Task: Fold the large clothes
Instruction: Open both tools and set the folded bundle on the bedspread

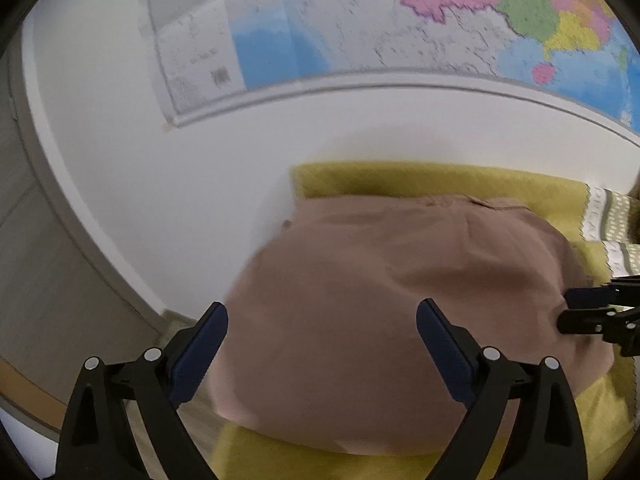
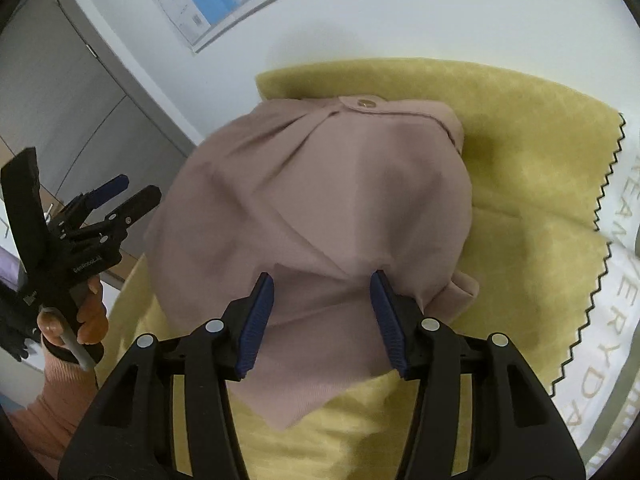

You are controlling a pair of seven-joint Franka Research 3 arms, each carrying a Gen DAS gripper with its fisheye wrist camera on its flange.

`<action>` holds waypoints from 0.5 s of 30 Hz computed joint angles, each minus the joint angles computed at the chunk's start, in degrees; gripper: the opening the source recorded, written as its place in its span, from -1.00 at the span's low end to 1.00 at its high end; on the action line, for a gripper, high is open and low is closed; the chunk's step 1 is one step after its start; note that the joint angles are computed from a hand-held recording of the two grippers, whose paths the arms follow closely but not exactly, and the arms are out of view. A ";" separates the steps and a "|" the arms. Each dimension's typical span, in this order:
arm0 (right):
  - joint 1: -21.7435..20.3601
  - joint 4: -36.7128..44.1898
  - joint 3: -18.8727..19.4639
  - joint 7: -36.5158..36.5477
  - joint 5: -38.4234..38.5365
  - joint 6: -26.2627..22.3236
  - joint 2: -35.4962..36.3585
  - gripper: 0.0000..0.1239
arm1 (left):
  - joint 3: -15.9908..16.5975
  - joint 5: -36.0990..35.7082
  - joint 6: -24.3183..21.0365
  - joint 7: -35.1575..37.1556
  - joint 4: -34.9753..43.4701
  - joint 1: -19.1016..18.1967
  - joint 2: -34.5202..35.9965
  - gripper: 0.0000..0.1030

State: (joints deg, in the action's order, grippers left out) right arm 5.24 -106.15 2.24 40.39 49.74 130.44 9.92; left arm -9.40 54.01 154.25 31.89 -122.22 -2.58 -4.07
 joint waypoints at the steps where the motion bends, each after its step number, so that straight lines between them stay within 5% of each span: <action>1: 0.30 -0.68 0.11 -0.55 -0.54 1.04 -0.51 -0.18 | -0.13 -0.01 -0.38 -0.42 -0.27 -0.09 -0.09 0.79; 8: 0.31 -2.39 -0.26 -1.09 0.91 1.35 -3.77 -0.12 | 0.36 -6.77 0.88 4.87 -1.03 -0.88 1.21 0.79; 15: 2.97 -12.97 -0.79 -10.77 7.55 11.88 -12.89 0.26 | -2.00 -6.28 2.64 -1.15 -6.77 -0.97 -5.23 0.87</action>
